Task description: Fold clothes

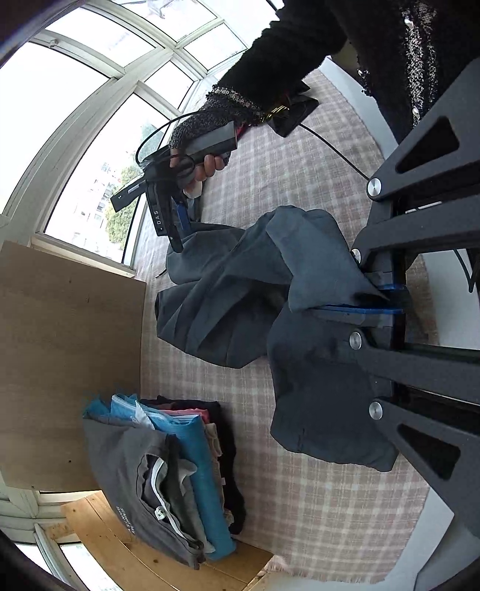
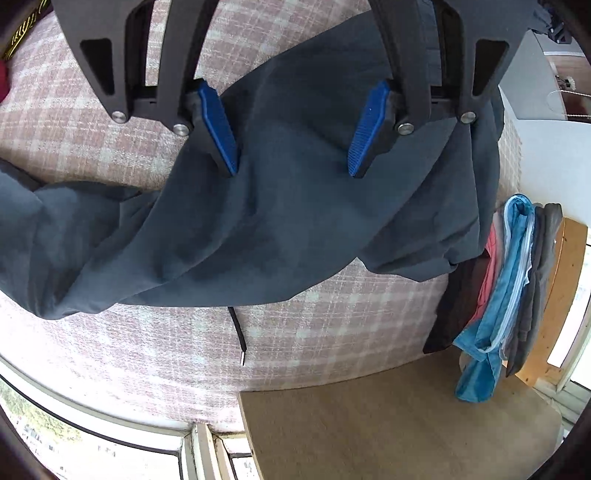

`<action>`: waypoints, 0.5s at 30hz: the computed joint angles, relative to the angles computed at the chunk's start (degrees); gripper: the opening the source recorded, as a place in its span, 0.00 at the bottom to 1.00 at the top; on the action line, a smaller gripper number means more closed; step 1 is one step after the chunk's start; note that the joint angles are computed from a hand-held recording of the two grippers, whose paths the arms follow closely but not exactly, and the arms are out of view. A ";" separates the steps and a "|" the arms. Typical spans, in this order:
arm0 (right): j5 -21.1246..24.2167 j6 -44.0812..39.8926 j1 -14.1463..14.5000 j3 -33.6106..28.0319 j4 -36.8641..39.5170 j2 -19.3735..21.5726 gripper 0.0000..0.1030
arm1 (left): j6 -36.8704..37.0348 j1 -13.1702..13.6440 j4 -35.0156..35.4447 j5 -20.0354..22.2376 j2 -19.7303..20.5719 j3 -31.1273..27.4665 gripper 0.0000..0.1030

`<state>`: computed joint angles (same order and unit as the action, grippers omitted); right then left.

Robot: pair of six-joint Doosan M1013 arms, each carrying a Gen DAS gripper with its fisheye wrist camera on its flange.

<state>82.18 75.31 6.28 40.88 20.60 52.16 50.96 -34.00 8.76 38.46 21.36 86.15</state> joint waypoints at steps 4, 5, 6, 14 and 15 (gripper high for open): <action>-2.97 -2.92 -0.80 2.59 5.24 -1.03 0.08 | -2.01 0.06 1.12 -0.67 -0.82 0.97 0.04; -3.75 -3.79 -1.20 3.24 7.20 -1.40 0.07 | -2.46 0.02 1.49 -0.84 -1.10 1.19 0.04; -5.03 -5.09 -1.86 3.89 8.99 -2.21 0.06 | -2.81 -0.12 2.11 -0.88 -1.34 1.28 0.04; -19.24 -8.08 -10.75 15.93 -0.25 -14.42 0.05 | 7.96 -0.87 -6.71 -3.02 -1.77 0.23 0.17; -20.76 -5.62 -11.44 17.87 -5.83 -15.68 0.08 | 8.81 -1.02 -6.95 -2.80 -1.67 0.02 0.27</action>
